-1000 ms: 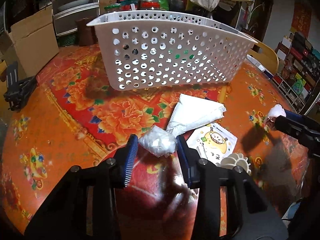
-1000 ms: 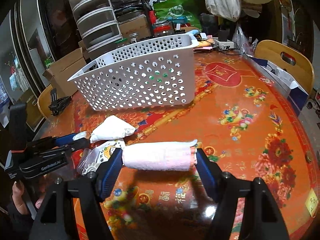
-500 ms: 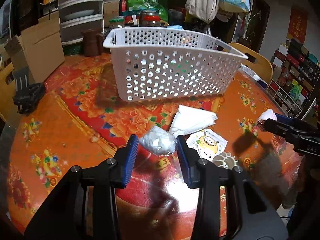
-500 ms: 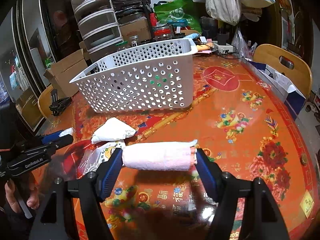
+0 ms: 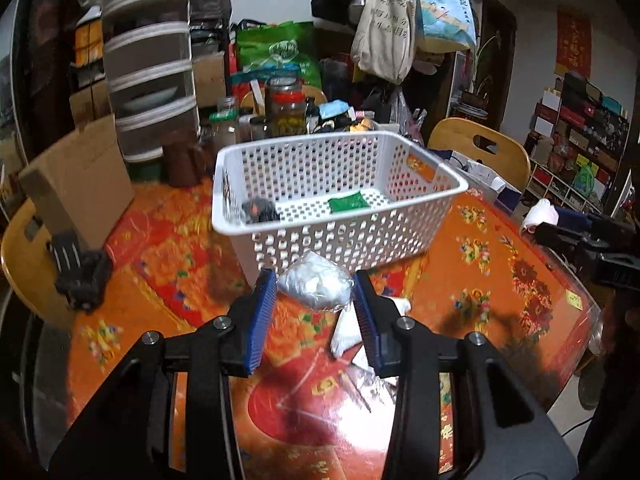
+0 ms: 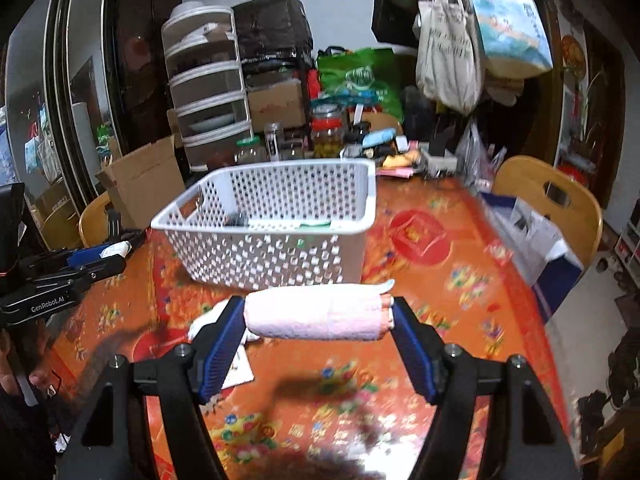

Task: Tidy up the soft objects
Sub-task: 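Carry the towel and white bundle with both grippers into the basket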

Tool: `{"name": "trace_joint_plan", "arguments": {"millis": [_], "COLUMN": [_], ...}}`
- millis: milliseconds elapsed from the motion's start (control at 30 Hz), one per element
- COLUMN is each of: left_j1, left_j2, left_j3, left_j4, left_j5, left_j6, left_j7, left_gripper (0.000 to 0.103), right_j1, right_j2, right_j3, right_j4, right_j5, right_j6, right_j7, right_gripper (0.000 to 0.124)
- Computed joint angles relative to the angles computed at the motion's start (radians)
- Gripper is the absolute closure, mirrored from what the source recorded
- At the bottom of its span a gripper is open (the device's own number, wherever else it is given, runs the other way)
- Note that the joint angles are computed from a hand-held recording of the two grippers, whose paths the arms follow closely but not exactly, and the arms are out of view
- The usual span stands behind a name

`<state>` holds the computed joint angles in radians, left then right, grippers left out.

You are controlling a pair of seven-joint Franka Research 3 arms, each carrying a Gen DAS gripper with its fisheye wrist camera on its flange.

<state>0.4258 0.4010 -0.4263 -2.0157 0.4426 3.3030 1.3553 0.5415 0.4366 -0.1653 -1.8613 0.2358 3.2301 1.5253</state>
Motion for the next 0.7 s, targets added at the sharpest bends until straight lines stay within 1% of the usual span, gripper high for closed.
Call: {"name": "trace_joint_plan", "arguments": {"millis": [33, 100, 133, 267, 300, 367, 433, 467, 533, 567, 667, 700], "left_j1": [0.010, 0.049, 0.052, 0.044, 0.047, 0.039, -0.012, -0.015, -0.046, -0.070, -0.111, -0.146], "left_j2": [-0.002, 0.005, 0.008, 0.026, 0.038, 0.065, 0.092, 0.106, 0.146, 0.173, 0.233, 0.265], "left_j3": [-0.014, -0.069, -0.077, -0.102, -0.115, -0.125, -0.084, -0.088, -0.070, -0.054, -0.025, 0.007], "left_j4": [0.006, 0.028, 0.037, 0.104, 0.132, 0.189, 0.257, 0.283, 0.357, 0.408, 0.509, 0.569], "left_j5": [0.003, 0.001, -0.007, -0.063, -0.080, -0.112, -0.135, -0.151, -0.177, -0.189, -0.228, -0.231], "left_j6": [-0.007, -0.035, -0.044, -0.096, -0.117, -0.158, -0.195, -0.215, -0.262, -0.294, -0.354, -0.384], "left_j7": [0.002, 0.017, 0.027, 0.073, 0.086, 0.112, 0.117, 0.131, 0.148, 0.152, 0.176, 0.170], "left_gripper": [0.066, 0.066, 0.066, 0.066, 0.066, 0.066, 0.066, 0.066, 0.066, 0.066, 0.066, 0.066], "right_j1": [0.006, 0.034, 0.038, 0.022, 0.010, -0.030, -0.087, -0.099, -0.111, -0.111, -0.115, -0.121], "right_j2": [-0.002, 0.000, 0.003, 0.015, 0.023, 0.044, 0.081, 0.099, 0.143, 0.178, 0.263, 0.304], "right_j3": [-0.008, -0.045, -0.052, -0.046, -0.036, 0.003, 0.065, 0.077, 0.086, 0.084, 0.084, 0.091], "right_j4": [0.007, 0.028, 0.041, 0.099, 0.119, 0.167, 0.239, 0.270, 0.347, 0.406, 0.549, 0.618], "right_j5": [-0.003, -0.019, -0.028, -0.062, -0.069, -0.072, -0.066, -0.066, -0.069, -0.076, -0.100, -0.108], "right_j6": [-0.003, -0.020, -0.028, -0.061, -0.066, -0.082, -0.106, -0.117, -0.150, -0.180, -0.261, -0.301], "right_j7": [-0.001, 0.001, 0.002, 0.009, 0.011, 0.008, -0.008, -0.011, -0.005, 0.000, 0.016, 0.018], "right_gripper": [0.052, 0.052, 0.052, 0.052, 0.052, 0.052, 0.052, 0.052, 0.052, 0.052, 0.052, 0.052]}}
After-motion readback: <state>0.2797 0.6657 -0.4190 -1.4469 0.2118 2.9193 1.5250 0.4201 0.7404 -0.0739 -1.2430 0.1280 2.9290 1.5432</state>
